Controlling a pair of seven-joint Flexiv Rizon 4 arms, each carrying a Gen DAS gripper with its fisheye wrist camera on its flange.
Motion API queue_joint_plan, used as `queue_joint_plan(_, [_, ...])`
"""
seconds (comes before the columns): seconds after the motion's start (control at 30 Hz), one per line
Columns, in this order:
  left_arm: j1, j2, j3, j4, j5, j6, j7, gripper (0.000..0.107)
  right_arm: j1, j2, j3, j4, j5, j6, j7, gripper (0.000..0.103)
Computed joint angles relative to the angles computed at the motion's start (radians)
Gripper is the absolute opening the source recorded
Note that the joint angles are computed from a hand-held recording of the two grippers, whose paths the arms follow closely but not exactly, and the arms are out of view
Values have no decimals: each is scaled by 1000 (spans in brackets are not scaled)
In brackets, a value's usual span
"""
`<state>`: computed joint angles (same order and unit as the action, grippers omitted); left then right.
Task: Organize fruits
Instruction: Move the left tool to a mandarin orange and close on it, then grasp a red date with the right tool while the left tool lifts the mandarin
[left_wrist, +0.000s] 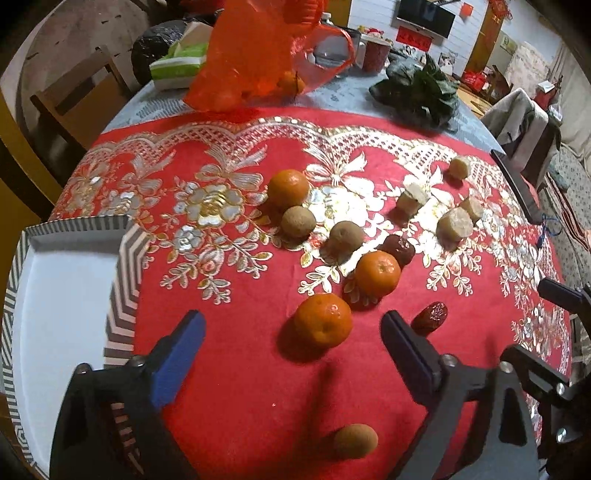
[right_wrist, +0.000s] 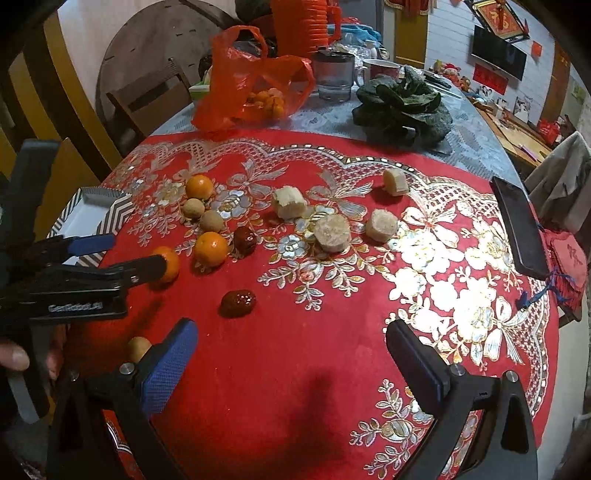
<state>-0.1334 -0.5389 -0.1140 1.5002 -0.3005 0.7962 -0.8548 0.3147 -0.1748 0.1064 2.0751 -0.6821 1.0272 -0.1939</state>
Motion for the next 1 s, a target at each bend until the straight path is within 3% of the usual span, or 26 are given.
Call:
queue_joint_plan(0.17, [-4,-16,0,-24,11,-45,1,63,-2,-7,1,-2,12,19,-15,102])
queue_joint_plan(0.3, [8,-24,-14,-39,-13,-107,22,35,-4,-18,-3,-7,24,42,-33,101])
queue_joint_plan(0.47, [-1,-13,-1,-22,1,-83,28,35,-9,-58,-5,-25,75,112,-93,91])
queue_joint_plan(0.6, [0,-16,8,-31,10,-87,14,35,-16,-112,10,-66,192,147,-198,69])
queue_joint_plan(0.8, [16,-13,8,-41,-1,-104,6,35,-5,-158,13,-121,286,115,-327,66])
queue_joint_plan(1.0, [25,-9,4,-41,-21,-107,4,35,19,-180,-5,-167,290,45,-398,40])
